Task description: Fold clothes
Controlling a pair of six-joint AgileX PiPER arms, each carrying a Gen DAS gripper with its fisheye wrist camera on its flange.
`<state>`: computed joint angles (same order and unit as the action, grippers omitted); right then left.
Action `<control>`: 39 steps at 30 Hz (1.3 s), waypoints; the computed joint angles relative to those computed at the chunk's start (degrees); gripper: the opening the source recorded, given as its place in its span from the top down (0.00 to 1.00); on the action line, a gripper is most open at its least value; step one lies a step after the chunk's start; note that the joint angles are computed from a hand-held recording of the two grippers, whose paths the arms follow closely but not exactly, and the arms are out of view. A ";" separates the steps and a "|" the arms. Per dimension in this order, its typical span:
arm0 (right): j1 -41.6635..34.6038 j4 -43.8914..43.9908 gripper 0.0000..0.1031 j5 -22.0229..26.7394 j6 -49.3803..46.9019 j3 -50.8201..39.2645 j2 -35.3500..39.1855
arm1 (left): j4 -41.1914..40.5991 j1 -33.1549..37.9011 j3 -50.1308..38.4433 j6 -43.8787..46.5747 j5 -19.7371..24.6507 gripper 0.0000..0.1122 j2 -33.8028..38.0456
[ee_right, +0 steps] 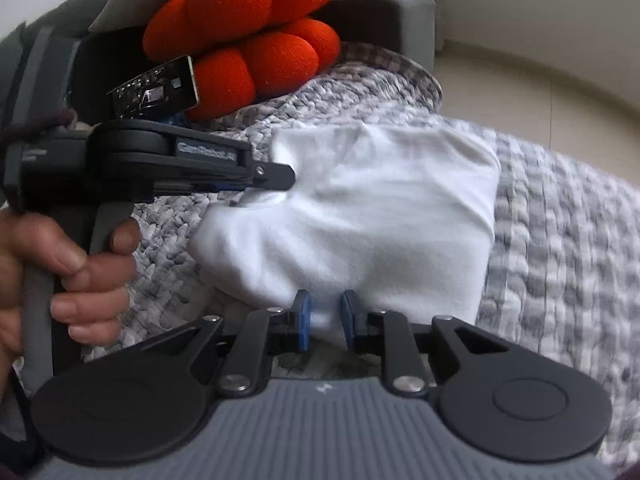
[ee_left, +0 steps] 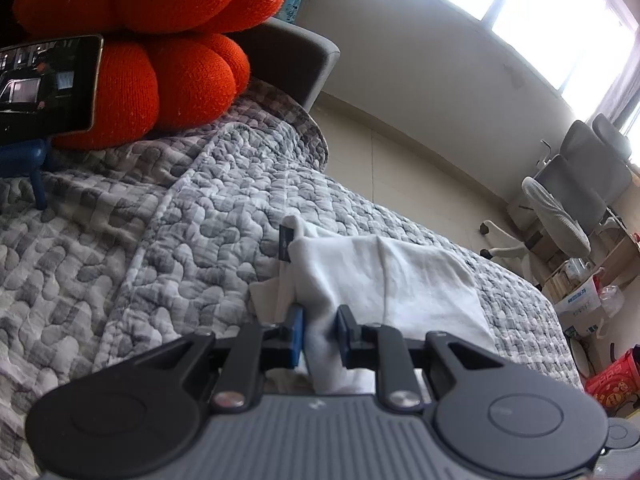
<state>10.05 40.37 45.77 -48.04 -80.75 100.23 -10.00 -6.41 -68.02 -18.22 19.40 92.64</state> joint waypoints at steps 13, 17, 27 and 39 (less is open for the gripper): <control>6.65 0.23 0.77 -1.69 -4.92 0.64 1.04 | -3.55 0.73 0.01 3.50 0.29 0.82 0.01; 7.85 -1.97 0.77 -2.57 -2.72 0.35 1.36 | -5.04 1.06 0.02 4.86 0.44 0.82 -0.05; 2.96 9.14 0.77 1.21 -12.08 0.17 0.19 | -6.38 1.39 -0.13 6.23 0.70 0.82 0.05; -1.03 12.12 0.74 1.46 -15.48 2.27 -1.90 | -6.69 1.62 -0.30 6.98 0.89 0.82 0.25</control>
<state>9.02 52.49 47.23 -63.52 -78.48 98.33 -16.69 -4.79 -68.32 -11.24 20.29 92.89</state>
